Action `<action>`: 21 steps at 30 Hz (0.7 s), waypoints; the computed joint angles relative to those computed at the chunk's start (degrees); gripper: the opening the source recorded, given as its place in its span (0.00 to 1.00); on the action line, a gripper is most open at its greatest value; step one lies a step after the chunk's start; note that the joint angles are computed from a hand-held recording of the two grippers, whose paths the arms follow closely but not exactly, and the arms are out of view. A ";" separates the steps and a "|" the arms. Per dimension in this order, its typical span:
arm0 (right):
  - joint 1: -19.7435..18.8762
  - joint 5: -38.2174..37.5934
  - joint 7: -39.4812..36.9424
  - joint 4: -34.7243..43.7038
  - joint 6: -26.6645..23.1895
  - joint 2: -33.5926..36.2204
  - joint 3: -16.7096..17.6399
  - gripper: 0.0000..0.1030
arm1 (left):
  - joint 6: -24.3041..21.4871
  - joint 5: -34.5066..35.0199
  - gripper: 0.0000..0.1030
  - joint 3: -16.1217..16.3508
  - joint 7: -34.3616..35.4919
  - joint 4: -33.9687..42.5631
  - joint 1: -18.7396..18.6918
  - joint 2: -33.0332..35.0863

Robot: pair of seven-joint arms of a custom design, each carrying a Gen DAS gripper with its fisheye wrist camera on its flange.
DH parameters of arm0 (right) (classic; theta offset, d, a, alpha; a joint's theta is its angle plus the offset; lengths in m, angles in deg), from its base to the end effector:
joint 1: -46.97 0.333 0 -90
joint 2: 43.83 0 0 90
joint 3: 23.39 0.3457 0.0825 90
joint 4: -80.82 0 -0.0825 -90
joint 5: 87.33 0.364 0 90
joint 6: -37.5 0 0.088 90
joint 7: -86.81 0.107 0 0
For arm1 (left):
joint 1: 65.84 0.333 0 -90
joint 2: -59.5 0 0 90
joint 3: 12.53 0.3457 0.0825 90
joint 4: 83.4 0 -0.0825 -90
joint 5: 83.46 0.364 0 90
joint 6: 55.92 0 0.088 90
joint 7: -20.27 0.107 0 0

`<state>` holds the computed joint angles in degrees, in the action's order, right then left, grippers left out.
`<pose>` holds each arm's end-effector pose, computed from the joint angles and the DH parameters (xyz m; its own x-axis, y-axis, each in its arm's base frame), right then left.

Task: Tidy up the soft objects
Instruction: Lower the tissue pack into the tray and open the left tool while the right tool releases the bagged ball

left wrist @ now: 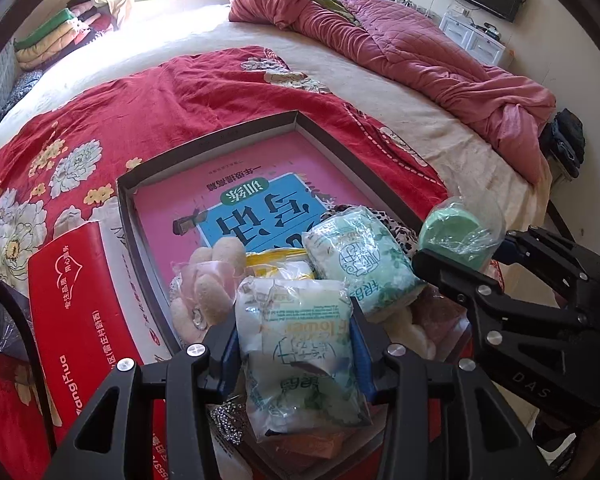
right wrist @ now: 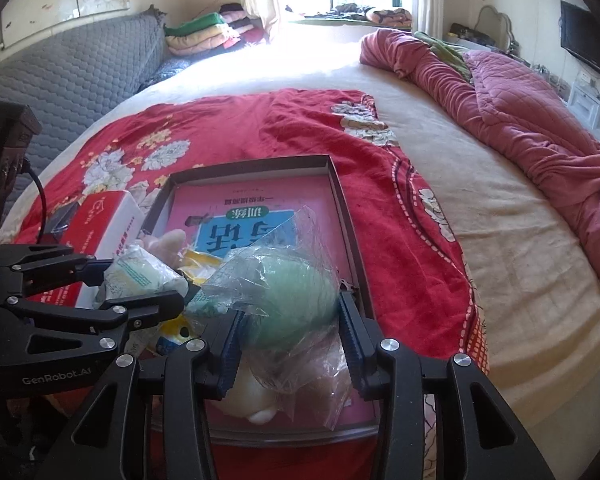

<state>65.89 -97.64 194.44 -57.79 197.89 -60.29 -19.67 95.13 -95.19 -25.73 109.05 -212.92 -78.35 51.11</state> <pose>0.4281 0.1903 0.5334 0.2447 -0.9694 -0.0209 -0.7596 -0.1783 -0.6255 0.4645 -0.2235 0.5183 -0.3115 -0.9382 0.1512 -0.8516 0.2050 -0.4824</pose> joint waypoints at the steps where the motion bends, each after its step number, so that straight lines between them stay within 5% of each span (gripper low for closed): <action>1: -0.15 -0.34 -0.05 0.55 -0.32 0.87 0.14 0.44 | 0.14 -0.08 0.45 0.07 -0.02 0.03 0.05 0.26; 14: -1.28 2.23 0.96 5.33 1.83 8.59 -0.13 0.47 | 1.24 -3.74 0.46 0.92 1.97 1.49 0.26 2.57; 21: -0.19 5.76 -2.97 4.64 2.35 7.14 -0.53 0.67 | 1.98 -4.17 0.51 0.73 2.85 0.44 0.14 1.64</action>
